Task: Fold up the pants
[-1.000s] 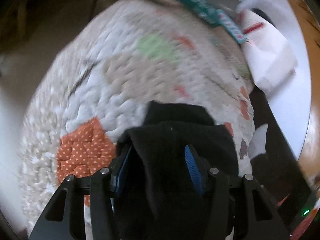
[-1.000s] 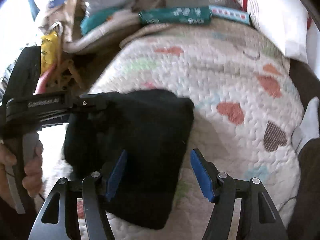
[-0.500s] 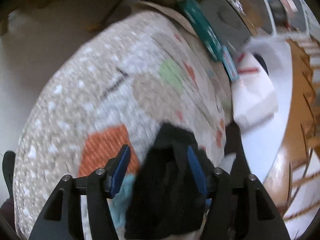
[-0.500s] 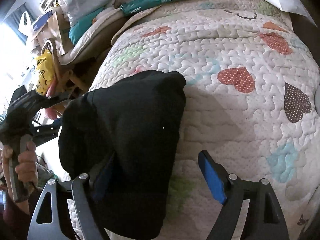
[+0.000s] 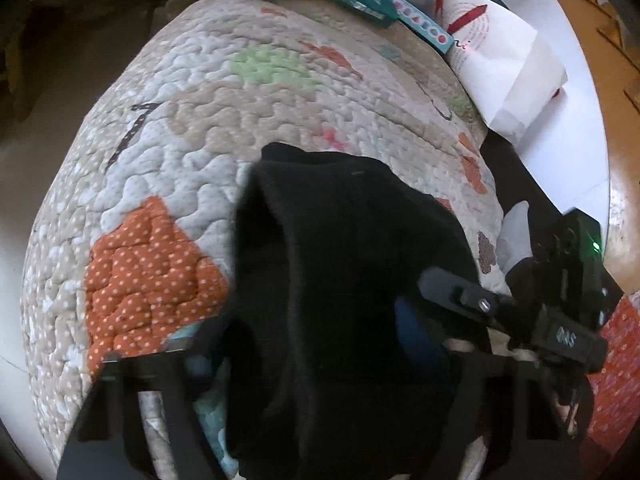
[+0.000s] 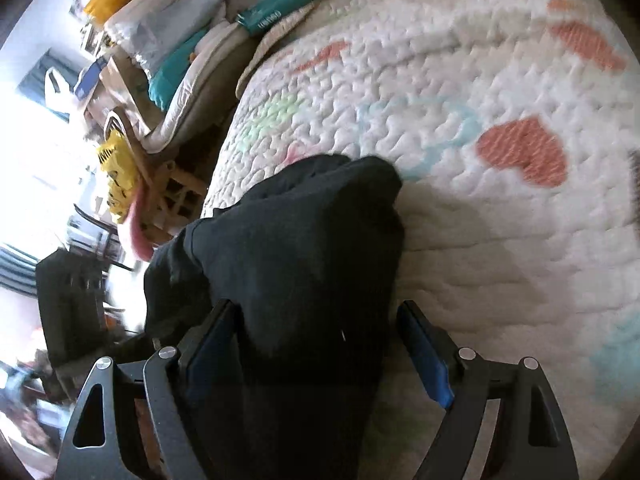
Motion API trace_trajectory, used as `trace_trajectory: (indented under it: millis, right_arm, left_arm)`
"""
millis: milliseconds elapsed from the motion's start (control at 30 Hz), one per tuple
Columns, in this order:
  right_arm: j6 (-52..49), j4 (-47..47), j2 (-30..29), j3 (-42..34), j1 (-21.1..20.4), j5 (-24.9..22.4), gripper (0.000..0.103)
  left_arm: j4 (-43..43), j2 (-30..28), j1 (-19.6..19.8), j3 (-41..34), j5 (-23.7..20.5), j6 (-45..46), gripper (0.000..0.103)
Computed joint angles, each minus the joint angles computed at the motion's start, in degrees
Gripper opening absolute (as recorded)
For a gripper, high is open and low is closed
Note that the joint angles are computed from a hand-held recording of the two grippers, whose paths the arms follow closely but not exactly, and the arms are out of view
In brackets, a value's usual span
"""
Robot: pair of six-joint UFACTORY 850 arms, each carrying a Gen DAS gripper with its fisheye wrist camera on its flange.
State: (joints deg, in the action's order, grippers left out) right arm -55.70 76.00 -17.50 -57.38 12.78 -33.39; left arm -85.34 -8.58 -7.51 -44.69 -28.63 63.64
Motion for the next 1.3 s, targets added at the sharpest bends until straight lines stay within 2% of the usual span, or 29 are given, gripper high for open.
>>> trace_trajectory:
  millis: [33, 67, 100, 167, 267, 333, 433, 533, 633, 700, 767, 800, 900, 967, 1000, 1133, 1200, 1233, 1300]
  right_arm:
    - [-1.13, 2.11, -0.64, -0.20, -0.12, -0.73, 0.084]
    - [-1.97, 3.54, -0.96, -0.32, -0.16, -1.20, 0.072]
    - [-0.80, 3.24, -1.33, -0.82, -0.14, -1.79, 0.069]
    - [0.09, 2.65, -1.04, -1.02, -0.35, -2.14, 0.048]
    - [-0.45, 2.25, 0.16, -1.35, -1.02, -4.11, 0.037]
    - [-1.16, 1.92, 1.12, -2.20, -0.96, -3.76, 0.036]
    - [-1.09, 0.49, 0.91, -6.23, -1.09, -3.02, 0.035]
    - [0.37, -2.37, -1.19, -10.69, -1.35, -1.35, 0.035]
    - [3.66, -5.60, -5.28, -16.17, -2.48, -0.32, 0.035]
    - [7.04, -8.54, -8.68, -20.06, -2.79, 0.62, 0.035]
    - [10.87, -11.71, -11.91, -23.34, -2.86, 1.01, 0.035]
    - [12.59, -13.06, -13.66, -24.92, -2.88, 0.91, 0.036]
    - [16.91, -16.26, -16.62, -27.50, -2.99, 1.24, 0.049]
    - [17.44, -15.65, -17.04, -27.37, -3.46, 1.64, 0.062]
    - [16.52, -14.45, -16.77, -26.64, -3.93, 1.55, 0.063]
    - [13.03, -10.76, -14.40, -23.29, -5.19, 1.45, 0.065]
    - [10.88, -8.29, -12.71, -21.16, -6.02, 1.90, 0.066]
    - [8.96, -6.40, -11.67, -19.88, -6.51, 2.23, 0.066]
    - [7.57, -5.64, -10.77, -18.89, -6.91, 2.50, 0.066]
  left_arm:
    - [-0.70, -0.54, 0.43, -0.34, -1.94, 0.18, 0.048]
    - [-1.40, -0.72, 0.71, -0.26, -2.98, 0.16, 0.045]
    - [-1.27, -0.68, 0.57, -0.29, -2.80, -0.15, 0.042]
    - [-0.49, -0.50, 0.30, -0.81, -3.17, -1.33, 0.042]
    - [0.86, 0.02, -1.03, -2.93, -1.95, -2.91, 0.040]
    - [0.93, -0.86, -1.18, -5.28, -2.21, -3.76, 0.040]
    - [0.04, -4.39, -0.42, -10.18, -3.86, -5.86, 0.040]
    - [1.61, -8.68, -0.96, -16.08, -2.33, -8.51, 0.041]
    - [6.64, -13.54, -2.03, -22.16, 0.83, -13.25, 0.049]
    - [12.95, -17.69, -2.52, -26.83, 2.73, -19.25, 0.055]
    - [17.83, -20.36, -2.39, -29.51, 2.58, -23.37, 0.058]
    - [20.59, -21.86, -2.24, -31.13, 1.95, -25.70, 0.060]
    - [21.83, -23.25, -1.72, -32.84, -0.11, -25.27, 0.060]
    - [24.21, -23.01, -1.37, -33.36, -1.71, -25.54, 0.061]
    - [24.87, -22.50, -1.22, -33.18, -1.86, -25.51, 0.061]
    - [20.72, -19.46, 0.70, -30.96, -3.93, -20.74, 0.061]
    - [17.60, -18.16, 1.13, -29.97, -2.82, -19.61, 0.061]
    - [17.60, -18.30, 1.15, -30.33, -2.14, -21.15, 0.063]
    - [23.26, -20.07, 0.46, -32.64, -0.48, -29.20, 0.063]
